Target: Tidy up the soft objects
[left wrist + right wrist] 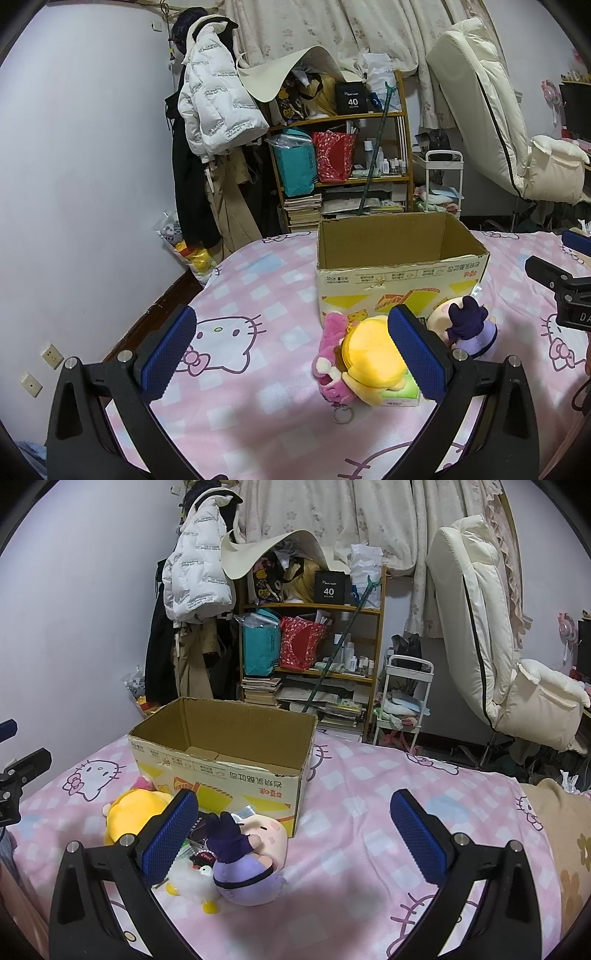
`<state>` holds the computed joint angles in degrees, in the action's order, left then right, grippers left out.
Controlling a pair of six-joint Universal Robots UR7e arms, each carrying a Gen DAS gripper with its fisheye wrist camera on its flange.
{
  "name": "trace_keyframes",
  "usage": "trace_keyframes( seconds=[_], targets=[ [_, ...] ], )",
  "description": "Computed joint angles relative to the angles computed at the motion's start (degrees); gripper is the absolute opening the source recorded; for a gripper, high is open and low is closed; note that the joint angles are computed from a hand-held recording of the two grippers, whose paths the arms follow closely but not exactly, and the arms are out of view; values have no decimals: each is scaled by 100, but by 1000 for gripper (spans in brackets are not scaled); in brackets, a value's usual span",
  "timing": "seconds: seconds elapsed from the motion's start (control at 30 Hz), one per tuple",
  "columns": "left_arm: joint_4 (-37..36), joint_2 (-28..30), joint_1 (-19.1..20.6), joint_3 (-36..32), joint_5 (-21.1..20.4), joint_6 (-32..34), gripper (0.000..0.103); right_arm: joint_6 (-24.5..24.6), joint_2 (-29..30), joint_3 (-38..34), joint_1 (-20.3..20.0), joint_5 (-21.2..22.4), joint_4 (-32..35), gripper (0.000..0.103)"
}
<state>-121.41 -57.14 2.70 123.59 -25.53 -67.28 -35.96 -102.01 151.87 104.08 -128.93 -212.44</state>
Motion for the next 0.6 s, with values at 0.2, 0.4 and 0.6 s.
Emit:
trace_keyframes(
  seconds=[0.2,0.4,0.6],
  targets=[
    [-12,9,-11,13,49,-17,102,21,-21,-32,52,-51,73,103],
    [20,9,-7,8,52,0,102,-7,99,37,-46,32,-146,103],
    [-11,23,-13,18,44,13,102,9,22,3,-3,-14,-21,103]
  ],
)
